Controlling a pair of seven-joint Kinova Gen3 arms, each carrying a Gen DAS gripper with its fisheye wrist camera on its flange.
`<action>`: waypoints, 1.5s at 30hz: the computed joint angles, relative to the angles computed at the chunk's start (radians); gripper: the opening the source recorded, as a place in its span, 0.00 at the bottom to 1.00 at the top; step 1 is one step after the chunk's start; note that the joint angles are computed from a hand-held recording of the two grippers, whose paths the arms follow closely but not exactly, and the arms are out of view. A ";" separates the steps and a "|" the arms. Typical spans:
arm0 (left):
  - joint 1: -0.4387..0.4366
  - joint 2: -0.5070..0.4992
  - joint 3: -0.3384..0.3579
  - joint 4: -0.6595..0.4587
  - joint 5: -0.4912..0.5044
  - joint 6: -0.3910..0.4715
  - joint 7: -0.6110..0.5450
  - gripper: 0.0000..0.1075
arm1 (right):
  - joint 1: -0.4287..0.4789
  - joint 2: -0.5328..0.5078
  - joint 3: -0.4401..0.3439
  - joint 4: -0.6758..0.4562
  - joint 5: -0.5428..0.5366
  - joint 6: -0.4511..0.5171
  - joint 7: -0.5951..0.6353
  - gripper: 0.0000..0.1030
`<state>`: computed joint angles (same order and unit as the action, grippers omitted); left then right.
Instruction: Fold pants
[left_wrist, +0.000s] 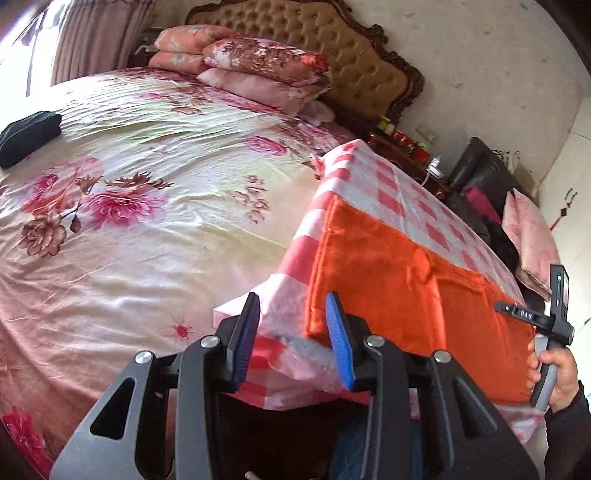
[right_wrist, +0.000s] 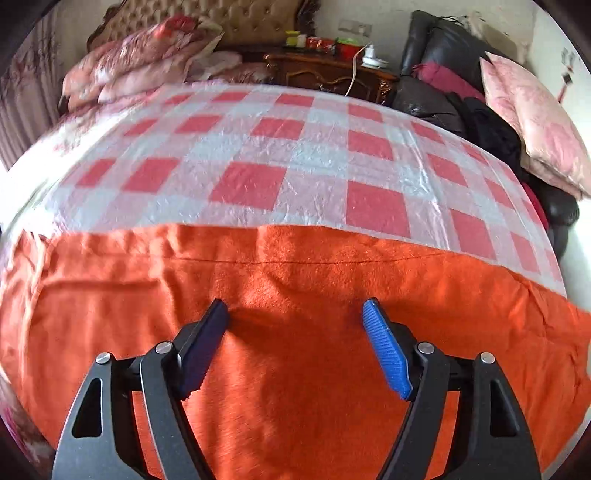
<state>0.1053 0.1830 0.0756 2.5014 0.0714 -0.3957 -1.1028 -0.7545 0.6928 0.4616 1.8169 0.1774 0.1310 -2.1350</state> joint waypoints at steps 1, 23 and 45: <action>-0.016 0.001 0.018 0.010 -0.029 -0.018 0.014 0.34 | 0.014 -0.028 -0.028 0.030 -0.017 -0.037 0.011 0.71; -0.122 0.070 0.125 -0.050 -0.304 0.020 0.284 0.27 | -0.177 -0.032 -0.093 0.053 -0.090 -0.020 0.074 0.55; -0.560 0.332 0.229 0.051 -0.856 -0.508 0.942 0.30 | -0.196 -0.027 -0.077 0.059 -0.054 -0.026 0.036 0.56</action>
